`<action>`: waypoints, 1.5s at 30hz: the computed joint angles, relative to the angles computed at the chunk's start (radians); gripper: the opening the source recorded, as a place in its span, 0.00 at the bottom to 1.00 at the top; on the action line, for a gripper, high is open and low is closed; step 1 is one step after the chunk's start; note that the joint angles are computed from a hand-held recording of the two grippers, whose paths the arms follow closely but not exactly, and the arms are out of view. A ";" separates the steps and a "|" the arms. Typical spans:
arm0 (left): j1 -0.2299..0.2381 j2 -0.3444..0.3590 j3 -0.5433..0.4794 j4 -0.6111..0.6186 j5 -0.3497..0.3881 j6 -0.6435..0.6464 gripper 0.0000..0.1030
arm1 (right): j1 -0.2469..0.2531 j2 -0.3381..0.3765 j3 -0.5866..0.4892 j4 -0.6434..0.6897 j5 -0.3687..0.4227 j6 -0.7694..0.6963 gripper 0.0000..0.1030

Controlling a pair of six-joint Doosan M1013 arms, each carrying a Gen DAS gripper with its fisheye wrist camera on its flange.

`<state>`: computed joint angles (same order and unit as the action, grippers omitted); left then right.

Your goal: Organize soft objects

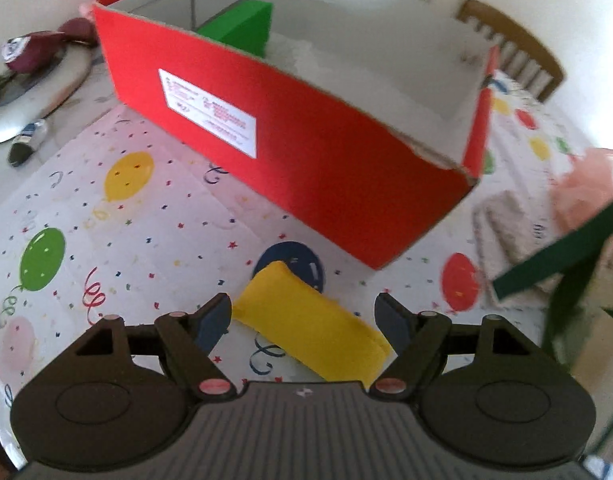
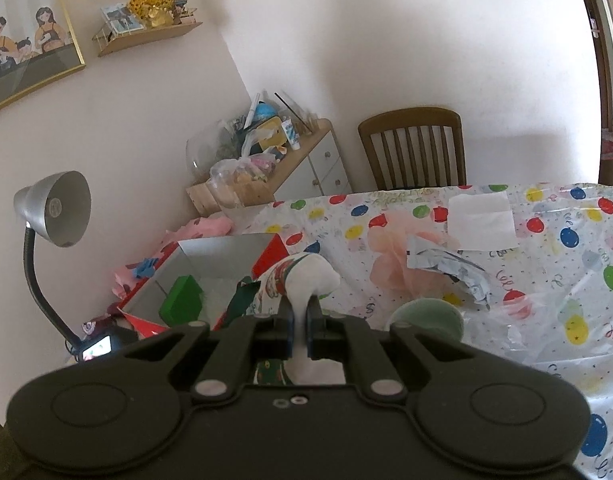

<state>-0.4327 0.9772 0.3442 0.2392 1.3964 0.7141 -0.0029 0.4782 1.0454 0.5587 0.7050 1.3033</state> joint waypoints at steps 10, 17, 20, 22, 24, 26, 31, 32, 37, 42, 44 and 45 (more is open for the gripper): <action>-0.024 0.058 -0.089 0.108 0.092 0.050 0.72 | -0.007 -0.004 0.003 -0.002 0.017 -0.016 0.06; -0.013 -0.061 0.145 0.098 -0.107 0.044 0.49 | -0.006 -0.001 0.001 -0.001 0.019 -0.017 0.06; -0.003 -0.094 0.207 0.074 -0.169 0.049 0.48 | -0.002 0.001 -0.002 -0.011 0.020 -0.003 0.06; 0.006 -0.116 0.246 0.045 -0.205 0.051 0.48 | 0.002 0.001 -0.002 -0.019 0.019 0.003 0.06; 0.015 -0.138 0.287 0.008 -0.252 0.092 0.49 | 0.003 0.002 -0.003 -0.019 0.019 0.005 0.06; 0.023 -0.145 0.295 -0.028 -0.251 0.130 0.50 | 0.006 0.004 -0.004 -0.022 0.020 0.011 0.06; 0.023 -0.153 0.290 -0.009 -0.208 0.119 0.71 | 0.009 0.007 -0.005 -0.020 0.016 0.013 0.06; 0.023 -0.157 0.297 -0.005 -0.208 0.113 0.71 | 0.009 0.008 -0.006 -0.018 0.015 0.013 0.06; 0.023 -0.128 0.238 -0.038 -0.119 0.067 0.76 | 0.013 0.012 -0.008 -0.020 0.016 0.020 0.06; 0.010 -0.053 0.097 -0.015 0.002 0.049 0.76 | 0.015 0.011 -0.006 -0.019 0.018 0.016 0.06; 0.001 -0.038 0.071 0.001 0.022 0.082 0.76 | 0.015 0.010 -0.004 -0.024 0.019 0.021 0.06; -0.002 -0.039 0.075 0.010 0.020 0.095 0.75 | 0.015 0.009 -0.003 -0.023 0.019 0.021 0.06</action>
